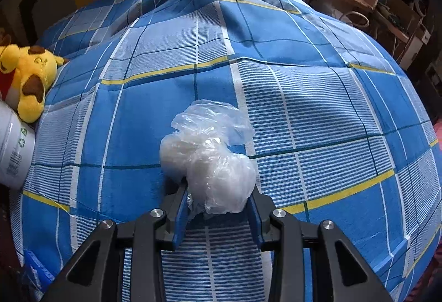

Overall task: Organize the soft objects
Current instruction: 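Carry the Tempo tissue pack into the gold tray and release it with the left gripper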

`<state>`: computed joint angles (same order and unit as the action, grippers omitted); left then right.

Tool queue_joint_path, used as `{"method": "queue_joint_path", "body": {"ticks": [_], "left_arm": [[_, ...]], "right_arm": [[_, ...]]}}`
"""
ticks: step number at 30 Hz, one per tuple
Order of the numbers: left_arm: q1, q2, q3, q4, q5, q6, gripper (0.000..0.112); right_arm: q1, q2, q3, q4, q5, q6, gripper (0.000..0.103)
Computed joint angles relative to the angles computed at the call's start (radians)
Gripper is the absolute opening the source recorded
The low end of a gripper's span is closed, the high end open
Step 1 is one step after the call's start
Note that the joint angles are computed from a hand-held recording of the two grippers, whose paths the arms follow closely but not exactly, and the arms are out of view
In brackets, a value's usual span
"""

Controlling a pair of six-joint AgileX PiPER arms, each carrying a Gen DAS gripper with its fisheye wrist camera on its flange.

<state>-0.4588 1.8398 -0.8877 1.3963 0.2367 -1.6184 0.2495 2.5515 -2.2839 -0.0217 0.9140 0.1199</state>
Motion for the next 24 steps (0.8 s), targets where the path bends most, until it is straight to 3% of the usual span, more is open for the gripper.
{"method": "queue_joint_path", "body": {"ticks": [8, 14, 24], "left_arm": [[-0.004, -0.046, 0.005, -0.277, 0.026, 0.278, 0.074], [-0.018, -0.174, 0.061, -0.244, 0.021, 0.258, 0.074], [0.012, -0.365, 0.098, -0.422, 0.071, 0.452, 0.074]], "right_arm": [[0.006, 0.001, 0.001, -0.020, -0.005, 0.007, 0.037], [0.015, -0.013, 0.032, -0.044, -0.029, 0.012, 0.037], [0.022, -0.026, 0.065, -0.069, -0.055, 0.019, 0.037]]}}
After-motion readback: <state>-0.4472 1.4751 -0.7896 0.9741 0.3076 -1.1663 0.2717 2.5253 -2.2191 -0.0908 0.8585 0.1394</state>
